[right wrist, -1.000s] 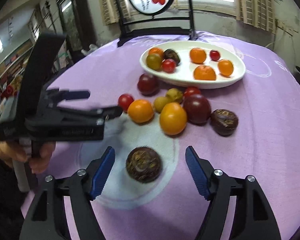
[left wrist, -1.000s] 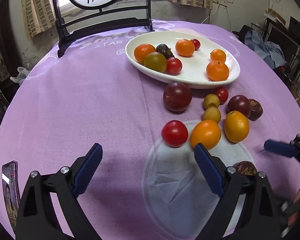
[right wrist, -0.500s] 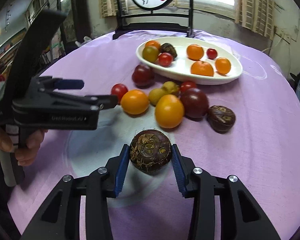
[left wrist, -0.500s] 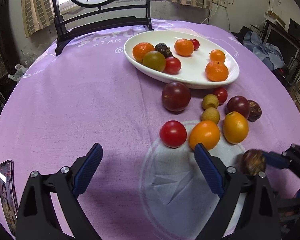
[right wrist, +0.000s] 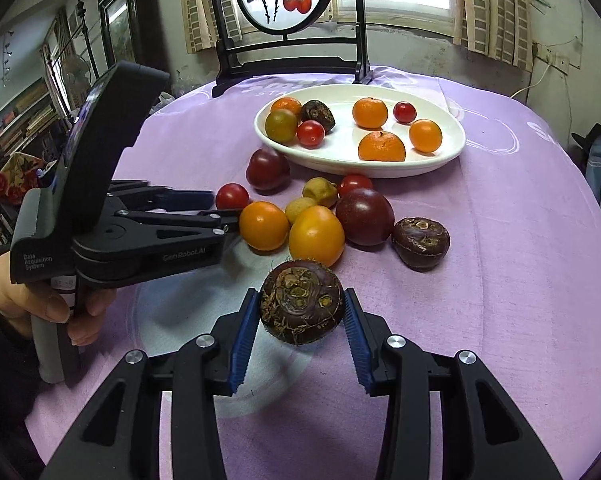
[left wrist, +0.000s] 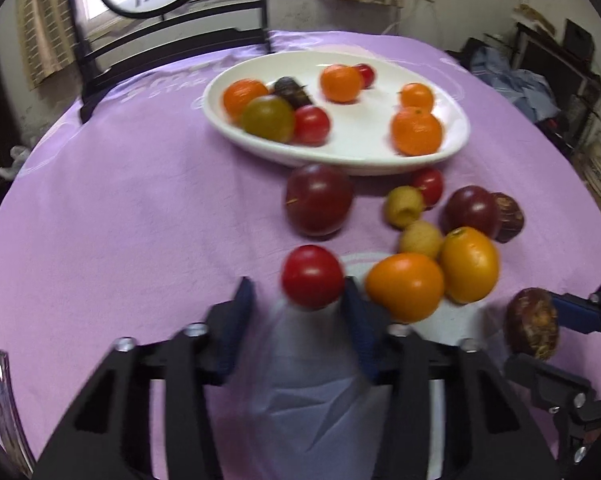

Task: Organize fruits
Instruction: 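Grasp a red tomato with the left tool while the right tool carries the dried fruit, then move both fruits over the white plate and open both tools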

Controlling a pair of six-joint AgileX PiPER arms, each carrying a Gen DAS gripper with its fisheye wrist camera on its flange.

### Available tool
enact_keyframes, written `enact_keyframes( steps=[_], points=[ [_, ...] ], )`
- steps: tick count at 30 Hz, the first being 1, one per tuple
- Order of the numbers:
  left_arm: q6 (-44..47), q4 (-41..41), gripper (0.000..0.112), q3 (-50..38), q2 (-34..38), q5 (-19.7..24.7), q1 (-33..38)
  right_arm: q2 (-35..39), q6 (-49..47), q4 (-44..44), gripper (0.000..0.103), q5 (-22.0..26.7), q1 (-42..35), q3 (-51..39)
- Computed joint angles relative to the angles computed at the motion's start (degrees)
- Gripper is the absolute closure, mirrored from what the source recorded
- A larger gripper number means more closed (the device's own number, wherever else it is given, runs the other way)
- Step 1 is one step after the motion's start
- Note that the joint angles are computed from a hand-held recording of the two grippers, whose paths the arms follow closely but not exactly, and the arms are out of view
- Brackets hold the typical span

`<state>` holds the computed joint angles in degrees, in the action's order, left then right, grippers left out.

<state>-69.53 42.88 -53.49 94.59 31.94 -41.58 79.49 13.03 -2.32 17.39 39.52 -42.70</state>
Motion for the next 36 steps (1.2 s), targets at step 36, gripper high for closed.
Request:
enact_keyframes(
  steps=[36],
  points=[
    [25.6, -18.8, 0.083, -36.4, 17.7, 8.2, 8.3, 27.4, -28.7, 34.9, 0.060, 14.2, -21.4, -38.9]
  ],
)
